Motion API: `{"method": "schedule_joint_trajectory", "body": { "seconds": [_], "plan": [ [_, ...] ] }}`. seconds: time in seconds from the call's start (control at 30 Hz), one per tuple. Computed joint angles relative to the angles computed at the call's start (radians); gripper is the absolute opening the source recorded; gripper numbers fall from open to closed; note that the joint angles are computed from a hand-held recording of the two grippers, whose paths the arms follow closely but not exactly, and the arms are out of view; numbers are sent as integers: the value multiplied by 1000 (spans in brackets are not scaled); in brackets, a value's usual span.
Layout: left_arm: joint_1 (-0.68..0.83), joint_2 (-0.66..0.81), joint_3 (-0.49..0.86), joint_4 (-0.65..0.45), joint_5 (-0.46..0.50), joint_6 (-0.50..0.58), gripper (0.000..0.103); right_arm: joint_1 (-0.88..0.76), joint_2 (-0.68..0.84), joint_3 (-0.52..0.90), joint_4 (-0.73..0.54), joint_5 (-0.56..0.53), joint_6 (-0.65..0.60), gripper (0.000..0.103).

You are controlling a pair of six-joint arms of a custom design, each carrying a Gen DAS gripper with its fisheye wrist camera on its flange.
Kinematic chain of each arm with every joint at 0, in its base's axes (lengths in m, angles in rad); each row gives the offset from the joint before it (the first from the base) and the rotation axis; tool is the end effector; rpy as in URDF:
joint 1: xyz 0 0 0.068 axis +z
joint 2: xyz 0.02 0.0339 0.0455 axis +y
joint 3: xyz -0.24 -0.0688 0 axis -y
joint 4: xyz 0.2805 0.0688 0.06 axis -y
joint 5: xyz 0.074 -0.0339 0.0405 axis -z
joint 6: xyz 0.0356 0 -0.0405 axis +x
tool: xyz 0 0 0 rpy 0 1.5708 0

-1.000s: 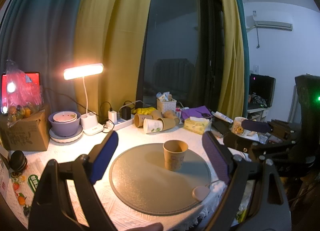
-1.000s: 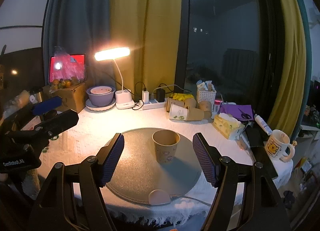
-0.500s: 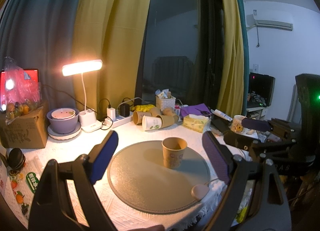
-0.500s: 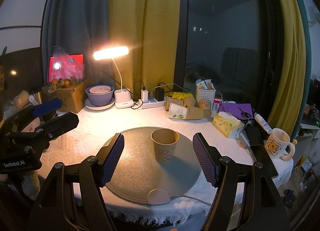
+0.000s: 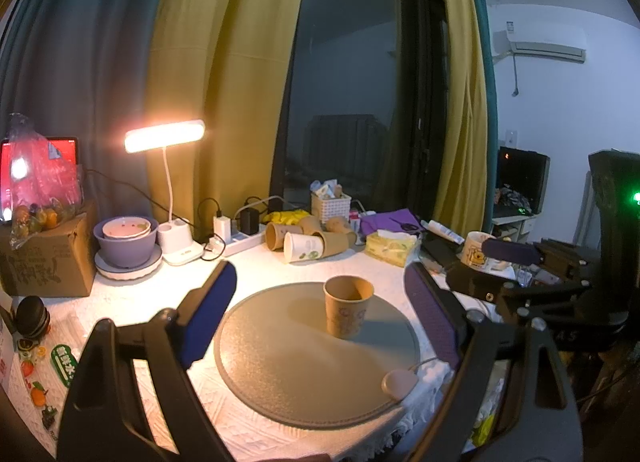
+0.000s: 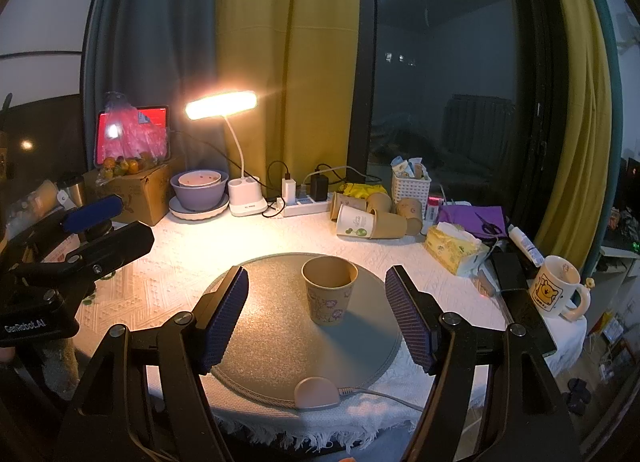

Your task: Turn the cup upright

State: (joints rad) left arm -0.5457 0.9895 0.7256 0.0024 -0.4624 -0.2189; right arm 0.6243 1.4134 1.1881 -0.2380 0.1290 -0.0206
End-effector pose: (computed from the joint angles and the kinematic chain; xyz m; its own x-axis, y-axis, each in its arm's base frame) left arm 0.2449 -0.1301 0.2715 -0.2366 -0.0837 -0.9680 0.0459 0.9942 -0.0972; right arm 0.3004 0.2108 0.2975 -0.3525 -0.2791 -0.8932 -0.4937 0.8663 -0.0759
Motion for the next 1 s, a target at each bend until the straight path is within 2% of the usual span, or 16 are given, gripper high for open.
{"method": "schedule_joint_trajectory", "body": {
  "seconds": [1.0],
  "plan": [
    [-16,-15,-16,9,-3,-6,87,-1,5,6,-2,-1,-1,74]
  ]
}}
